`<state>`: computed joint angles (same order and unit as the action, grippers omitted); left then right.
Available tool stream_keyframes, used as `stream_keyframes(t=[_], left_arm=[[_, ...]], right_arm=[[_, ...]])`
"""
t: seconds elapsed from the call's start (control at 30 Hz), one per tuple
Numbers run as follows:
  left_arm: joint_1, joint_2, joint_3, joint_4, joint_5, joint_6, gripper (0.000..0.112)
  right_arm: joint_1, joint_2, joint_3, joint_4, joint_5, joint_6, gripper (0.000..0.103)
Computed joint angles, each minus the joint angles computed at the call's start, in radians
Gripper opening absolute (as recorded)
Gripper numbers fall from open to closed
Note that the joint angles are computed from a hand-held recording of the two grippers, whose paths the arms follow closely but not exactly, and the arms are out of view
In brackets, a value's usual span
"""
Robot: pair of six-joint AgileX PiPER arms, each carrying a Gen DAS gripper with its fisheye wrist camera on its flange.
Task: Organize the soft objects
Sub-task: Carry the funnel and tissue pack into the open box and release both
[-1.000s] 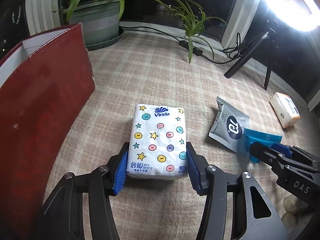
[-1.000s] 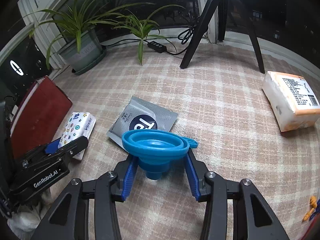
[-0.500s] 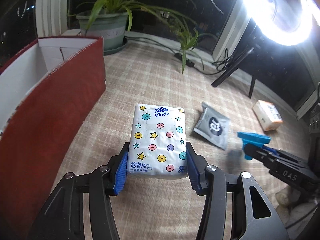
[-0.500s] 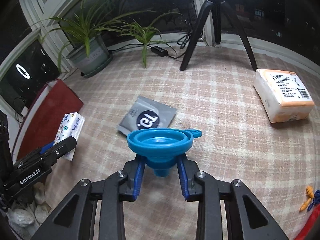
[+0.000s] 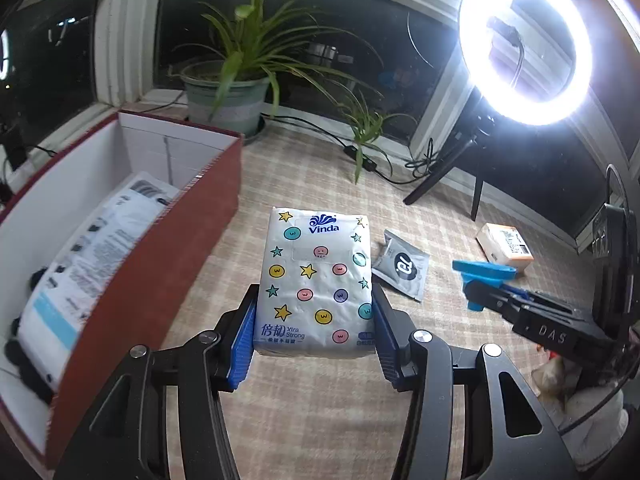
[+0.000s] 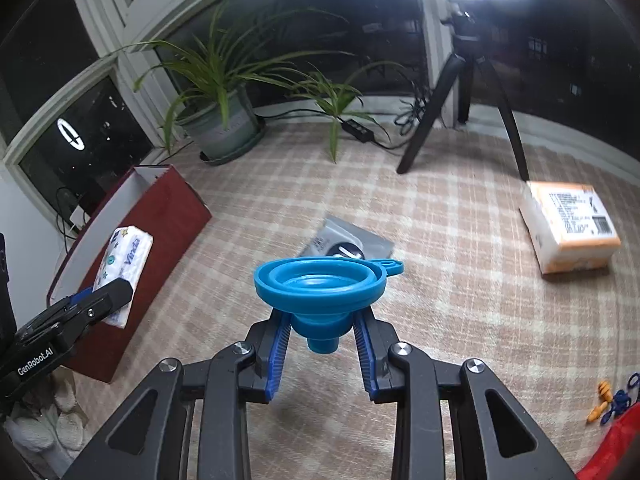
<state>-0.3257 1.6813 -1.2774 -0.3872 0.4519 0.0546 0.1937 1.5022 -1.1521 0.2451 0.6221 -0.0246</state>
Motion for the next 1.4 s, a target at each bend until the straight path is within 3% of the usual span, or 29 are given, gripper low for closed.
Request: stream_keyframes(t=[0.37,0.7,1.1,1.4], left_arm=[[0.093,-0.136,0.11,-0.122,0.022,0.139,0.05],[0.282,-0.198,0.141,-0.227,0.085,0.3,0.05],[0.495,-0.144,0.103,-0.283,0.131,0.448,0.05],[0.591,-0.019,0.019,-0.3,0.178,0.517,0.05]], right_arm=[[0.137,-0.046,-0.07,-0.149,0.057,0.163,0.028],[0.314,0.017,-0.225,-0.301,0.101,0.324,0.028],[0.507,0.265,-0.578,-0.41,0.197,0.421,0.028],[0.587,0.543,-0.971,-0.432,0.357,0.405,0.028]])
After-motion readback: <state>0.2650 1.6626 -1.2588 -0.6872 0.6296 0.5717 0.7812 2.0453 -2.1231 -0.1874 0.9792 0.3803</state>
